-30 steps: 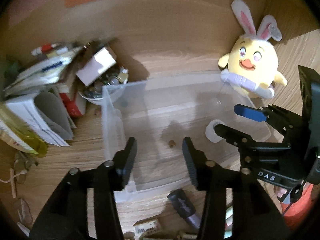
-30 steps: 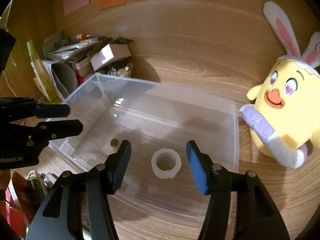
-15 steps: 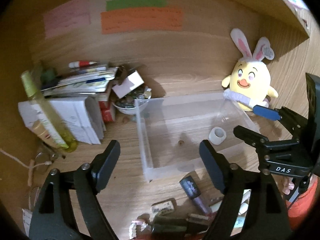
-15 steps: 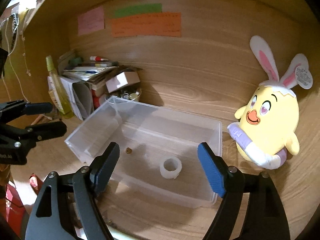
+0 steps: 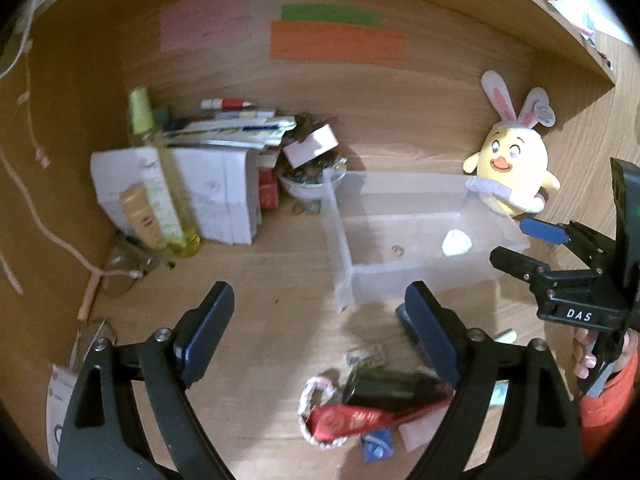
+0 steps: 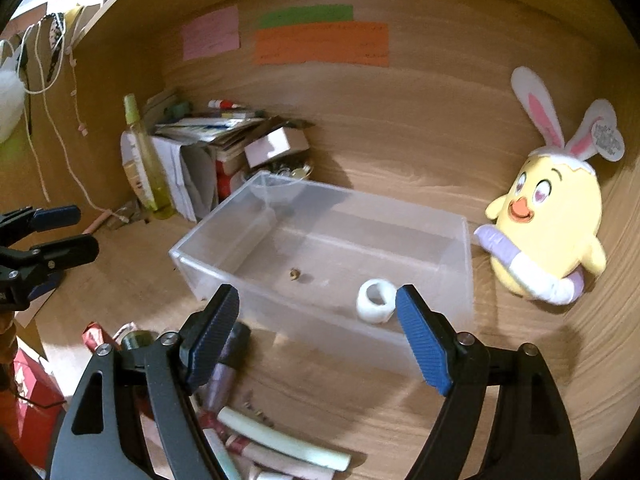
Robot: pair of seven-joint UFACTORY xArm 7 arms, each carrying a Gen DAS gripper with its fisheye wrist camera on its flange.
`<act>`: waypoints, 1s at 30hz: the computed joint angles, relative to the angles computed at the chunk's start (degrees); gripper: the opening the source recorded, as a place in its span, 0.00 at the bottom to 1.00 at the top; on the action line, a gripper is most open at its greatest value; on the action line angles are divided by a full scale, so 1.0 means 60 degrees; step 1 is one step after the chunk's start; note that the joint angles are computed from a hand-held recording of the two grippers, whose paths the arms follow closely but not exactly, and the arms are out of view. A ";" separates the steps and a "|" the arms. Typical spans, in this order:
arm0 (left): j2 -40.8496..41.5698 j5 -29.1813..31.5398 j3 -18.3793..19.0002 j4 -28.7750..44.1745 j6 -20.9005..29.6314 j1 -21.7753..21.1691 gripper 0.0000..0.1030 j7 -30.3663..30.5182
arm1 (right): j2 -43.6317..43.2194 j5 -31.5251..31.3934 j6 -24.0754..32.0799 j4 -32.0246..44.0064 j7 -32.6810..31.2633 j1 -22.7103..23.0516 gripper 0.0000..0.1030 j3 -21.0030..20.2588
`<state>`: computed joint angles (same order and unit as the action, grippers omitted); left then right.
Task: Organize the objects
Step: 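Grasp the purple-capped lipstick tube with the right gripper while the left gripper grasps the red packet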
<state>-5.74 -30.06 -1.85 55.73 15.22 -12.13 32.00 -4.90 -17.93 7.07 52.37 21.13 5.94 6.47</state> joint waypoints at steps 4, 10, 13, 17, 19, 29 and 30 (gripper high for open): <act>-0.0300 -0.0225 0.0137 -0.0534 -0.0095 -0.0029 0.85 0.0254 | 0.0064 0.0063 0.0062 -0.0086 0.0051 0.0134 0.76 0.0083; -0.0749 -0.0658 0.0510 -0.1300 -0.0189 -0.0219 0.85 0.0729 | 0.0238 0.0028 0.0268 -0.0049 0.0203 0.0345 0.76 0.0127; -0.1037 -0.0979 0.0703 -0.1712 -0.0178 -0.0342 0.85 0.1110 | 0.0388 -0.0120 0.0460 0.0048 0.0330 0.0453 0.76 0.0129; -0.1309 -0.0870 0.0811 -0.2224 -0.0322 -0.0433 0.86 0.1186 | 0.0689 0.0822 0.0705 0.0235 -0.0393 0.0753 0.76 0.0041; -0.1355 -0.1246 0.1072 -0.2341 -0.0180 -0.0711 0.91 0.1622 | 0.0867 0.1454 0.0837 0.0362 -0.0840 0.0868 0.76 0.0019; -0.0581 -0.2990 0.1106 -0.2007 0.0296 -0.0947 0.92 0.3644 | 0.1512 0.1858 0.1531 0.0932 -0.1203 0.1211 0.66 -0.0062; -0.0506 -0.3343 0.1062 -0.1951 0.0298 -0.0952 0.92 0.4088 | 0.1578 0.1922 0.1606 0.0997 -0.1287 0.1219 0.64 -0.0053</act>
<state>-8.78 -50.12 4.53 44.02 17.00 -17.85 56.53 4.57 -6.40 16.70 58.35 13.41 13.26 6.16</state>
